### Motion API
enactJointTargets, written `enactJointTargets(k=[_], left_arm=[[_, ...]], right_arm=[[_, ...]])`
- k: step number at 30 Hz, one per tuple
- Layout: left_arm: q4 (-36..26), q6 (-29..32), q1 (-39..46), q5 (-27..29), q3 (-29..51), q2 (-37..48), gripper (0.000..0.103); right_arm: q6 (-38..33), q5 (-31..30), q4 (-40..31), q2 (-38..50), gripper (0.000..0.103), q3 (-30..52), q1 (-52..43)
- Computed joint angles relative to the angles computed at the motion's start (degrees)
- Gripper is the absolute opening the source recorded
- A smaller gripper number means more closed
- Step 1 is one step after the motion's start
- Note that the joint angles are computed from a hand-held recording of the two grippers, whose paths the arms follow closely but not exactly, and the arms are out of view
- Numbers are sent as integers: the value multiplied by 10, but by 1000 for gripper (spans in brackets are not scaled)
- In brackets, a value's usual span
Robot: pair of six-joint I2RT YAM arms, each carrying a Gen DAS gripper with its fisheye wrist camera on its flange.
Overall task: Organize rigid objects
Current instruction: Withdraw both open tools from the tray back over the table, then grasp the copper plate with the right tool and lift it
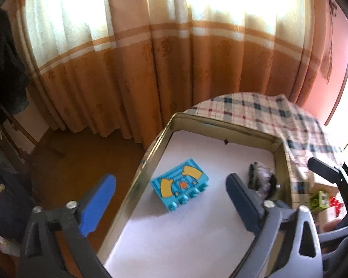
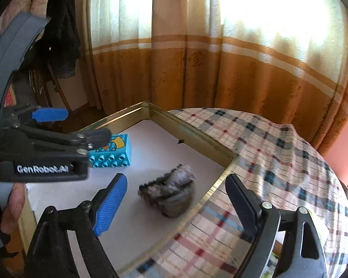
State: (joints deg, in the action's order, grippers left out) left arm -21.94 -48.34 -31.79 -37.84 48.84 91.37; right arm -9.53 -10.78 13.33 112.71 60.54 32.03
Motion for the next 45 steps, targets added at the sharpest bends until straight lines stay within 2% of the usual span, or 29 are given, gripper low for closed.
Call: enactJointTargets(k=[7, 11, 18, 23, 26, 27, 31, 34, 38, 45], left_arm=[[-23, -102, -107, -55, -14, -11, 101], [-44, -146, -166, -86, 22, 20, 103], [-54, -197, -231, -106, 64, 101, 103], [-55, -206, -237, -106, 69, 115, 103], [-51, -216, -242, -112, 64, 111, 103], [-48, -216, -243, -115, 63, 110, 103], [-45, -223, -248, -119, 64, 116, 103], [-39, -220, -247, -113, 65, 120, 103], [-38, -221, -249, -112, 66, 121, 103], [-37, -217, -253, -110, 72, 129, 103]], right_arm=[[-20, -54, 17, -127, 88, -134, -97], [-23, -96, 21, -180, 88, -210, -182], [-42, -121, 6, -193, 88, -287, -269], [-10, -116, 9, -174, 88, -304, -239], [0, -92, 39, -167, 88, -323, -201], [3, -68, 46, -162, 88, -326, -180], [32, -36, 72, -151, 90, -330, -159], [48, -41, 67, -150, 90, -328, -156], [33, -23, 75, -153, 90, -336, -138], [6, -60, 72, -158, 87, -337, -163]])
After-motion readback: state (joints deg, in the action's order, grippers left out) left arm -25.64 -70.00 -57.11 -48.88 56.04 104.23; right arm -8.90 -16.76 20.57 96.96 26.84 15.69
